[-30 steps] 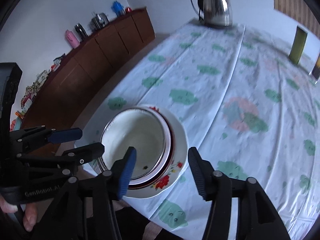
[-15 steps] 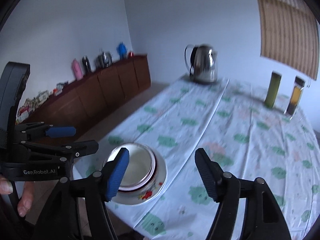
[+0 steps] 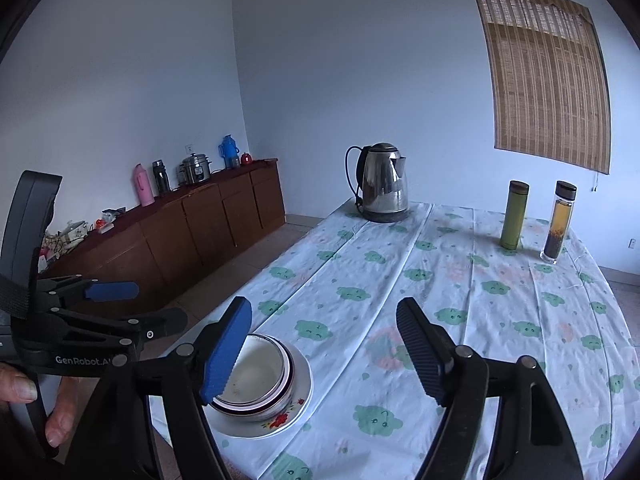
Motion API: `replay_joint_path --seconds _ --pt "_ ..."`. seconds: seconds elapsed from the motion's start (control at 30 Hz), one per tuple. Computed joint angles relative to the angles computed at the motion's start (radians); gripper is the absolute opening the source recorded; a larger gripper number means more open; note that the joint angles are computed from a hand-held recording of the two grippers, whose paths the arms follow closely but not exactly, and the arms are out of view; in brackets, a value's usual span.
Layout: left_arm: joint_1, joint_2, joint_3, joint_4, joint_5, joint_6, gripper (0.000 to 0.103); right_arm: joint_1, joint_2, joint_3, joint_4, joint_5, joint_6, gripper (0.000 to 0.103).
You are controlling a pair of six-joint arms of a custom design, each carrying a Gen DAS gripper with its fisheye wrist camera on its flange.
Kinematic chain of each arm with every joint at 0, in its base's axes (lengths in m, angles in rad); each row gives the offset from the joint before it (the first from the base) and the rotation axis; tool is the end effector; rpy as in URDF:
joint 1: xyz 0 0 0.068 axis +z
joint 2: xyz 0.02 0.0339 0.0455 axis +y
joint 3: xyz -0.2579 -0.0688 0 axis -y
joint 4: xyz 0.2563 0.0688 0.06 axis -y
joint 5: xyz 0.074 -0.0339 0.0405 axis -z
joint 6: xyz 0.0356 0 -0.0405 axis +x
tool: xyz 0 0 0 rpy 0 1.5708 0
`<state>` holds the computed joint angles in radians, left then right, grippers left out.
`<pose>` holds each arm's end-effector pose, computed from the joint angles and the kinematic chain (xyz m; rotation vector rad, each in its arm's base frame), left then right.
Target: Organize plates and bowls
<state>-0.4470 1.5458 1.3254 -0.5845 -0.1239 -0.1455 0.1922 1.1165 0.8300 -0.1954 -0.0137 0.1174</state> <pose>0.3198 -0.1484 0.2950 0.2975 2.3534 -0.1382 0.2617 0.0514 0.2796 -0.0855 2.0572 0.2062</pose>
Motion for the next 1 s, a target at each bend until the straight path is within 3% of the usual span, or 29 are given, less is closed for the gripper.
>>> replay_joint_path --seconds 1.0 --pt "-0.021 0.08 0.087 -0.006 0.004 0.013 0.089 -0.052 0.002 0.004 -0.003 -0.031 -0.026 0.077"
